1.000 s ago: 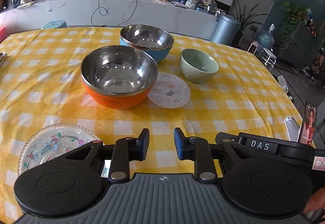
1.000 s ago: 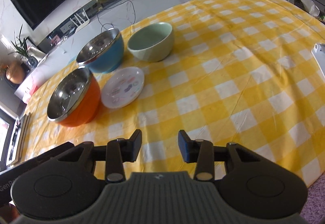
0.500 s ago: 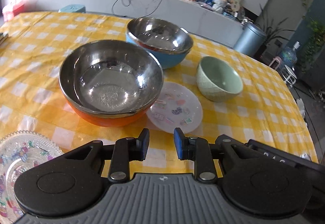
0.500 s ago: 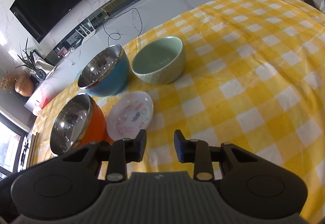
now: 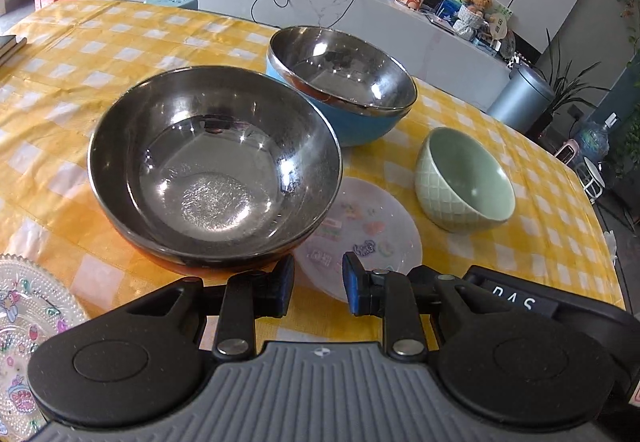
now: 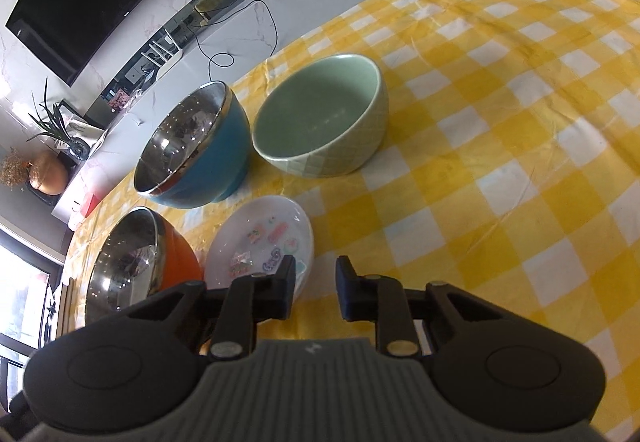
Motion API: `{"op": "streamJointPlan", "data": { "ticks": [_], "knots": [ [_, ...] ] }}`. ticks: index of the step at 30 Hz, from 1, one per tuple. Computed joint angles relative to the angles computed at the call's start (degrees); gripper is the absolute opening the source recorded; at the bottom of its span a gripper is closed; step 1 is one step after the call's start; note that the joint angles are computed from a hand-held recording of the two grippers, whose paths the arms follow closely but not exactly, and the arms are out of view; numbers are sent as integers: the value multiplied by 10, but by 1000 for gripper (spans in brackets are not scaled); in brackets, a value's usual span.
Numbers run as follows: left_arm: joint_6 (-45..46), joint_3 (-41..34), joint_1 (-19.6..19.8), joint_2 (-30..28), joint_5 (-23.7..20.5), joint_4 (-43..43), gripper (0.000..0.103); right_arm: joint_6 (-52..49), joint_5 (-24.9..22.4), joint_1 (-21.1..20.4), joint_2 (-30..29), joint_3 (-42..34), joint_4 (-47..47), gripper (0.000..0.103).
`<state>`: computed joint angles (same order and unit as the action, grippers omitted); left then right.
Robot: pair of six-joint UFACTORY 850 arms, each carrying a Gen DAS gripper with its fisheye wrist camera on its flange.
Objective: Organize plates and bowls
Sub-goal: 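Move the left gripper toward the small white sticker plate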
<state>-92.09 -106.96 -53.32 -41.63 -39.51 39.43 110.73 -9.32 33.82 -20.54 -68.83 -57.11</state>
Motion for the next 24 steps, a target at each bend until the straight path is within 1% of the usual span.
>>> {"op": "streamJointPlan", "data": {
  "ticks": [1, 3, 4, 5, 6, 11, 13, 16, 18, 21, 24],
  "knots": [
    [2, 1, 2, 0, 5, -6, 28, -12, 1, -1, -3, -2, 13, 16],
    [10, -1, 3, -2, 4, -11, 19, -49, 6, -3, -7, -7, 52, 10],
    [15, -2, 3, -2, 4, -14, 16, -54, 10, -3, -9, -7, 57, 9],
    [15, 1, 3, 0, 7, -12, 12, -57, 12, -3, -9, -7, 60, 5],
    [14, 6, 3, 2, 11, -9, 11, -57, 12, -2, -10, -8, 59, 4],
    [22, 17, 1, 15, 22, -17, 9, -76, -15, 6, -3, -8, 76, 4],
    [29, 26, 0, 24, 30, -26, 9, -71, -22, 10, 7, -1, 74, 4],
    [38, 44, -4, 40, 38, -40, 9, -87, -39, 17, 25, 11, 98, 4],
    [43, 55, -9, 51, 39, -47, 9, -95, -52, 25, 37, 19, 111, 4],
    [43, 78, -15, 71, 42, -54, 9, -85, -76, 41, 55, 30, 105, 4],
    [33, 106, -22, 94, 44, -51, 9, -90, -89, 57, 74, 44, 117, 4]
  ]
}}
